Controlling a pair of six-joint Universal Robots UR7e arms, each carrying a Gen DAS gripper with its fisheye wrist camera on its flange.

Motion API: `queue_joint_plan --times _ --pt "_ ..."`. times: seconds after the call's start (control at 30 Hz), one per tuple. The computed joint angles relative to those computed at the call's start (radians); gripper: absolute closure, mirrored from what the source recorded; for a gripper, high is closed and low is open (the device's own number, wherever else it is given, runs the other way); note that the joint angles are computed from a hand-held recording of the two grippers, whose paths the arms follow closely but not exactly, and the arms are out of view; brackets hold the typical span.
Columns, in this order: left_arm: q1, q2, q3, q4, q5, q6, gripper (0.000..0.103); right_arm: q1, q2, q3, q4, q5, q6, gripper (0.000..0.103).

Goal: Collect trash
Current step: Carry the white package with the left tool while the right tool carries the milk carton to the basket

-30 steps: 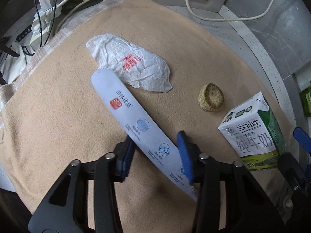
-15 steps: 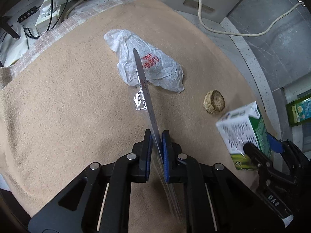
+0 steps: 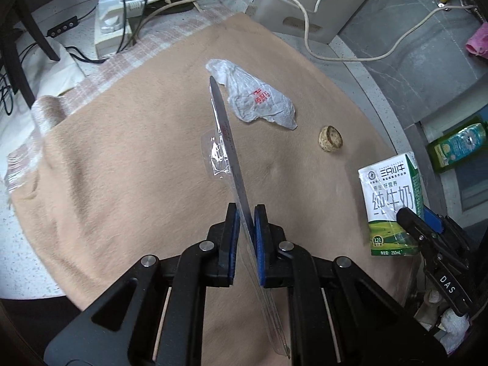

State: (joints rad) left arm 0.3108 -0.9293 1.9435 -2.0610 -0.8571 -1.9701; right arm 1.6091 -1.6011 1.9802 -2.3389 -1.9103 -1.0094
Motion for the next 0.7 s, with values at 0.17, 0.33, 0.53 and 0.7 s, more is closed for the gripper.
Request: queue_joint_plan --times 0.17,0.33,0.53,0.7 --pt "-0.061 -0.048 0.046 0.019 -0.003 -0.023 0.095 0.002 -0.119 0.059 0.042 0.053 0.067 0.063" --pt "-0.150 -0.108 0.101 0.074 -0.036 -0.069 0.095 0.009 -0.256 0.129 0.097 0.092 0.149 0.063" --pt "-0.257 -0.179 0.175 0.123 -0.095 -0.143 0.095 0.039 -0.422 0.217 0.169 0.121 0.207 0.063" --pt "-0.351 -0.231 0.238 0.148 -0.160 -0.229 0.095 0.067 -0.548 0.283 0.241 0.133 0.255 0.063"
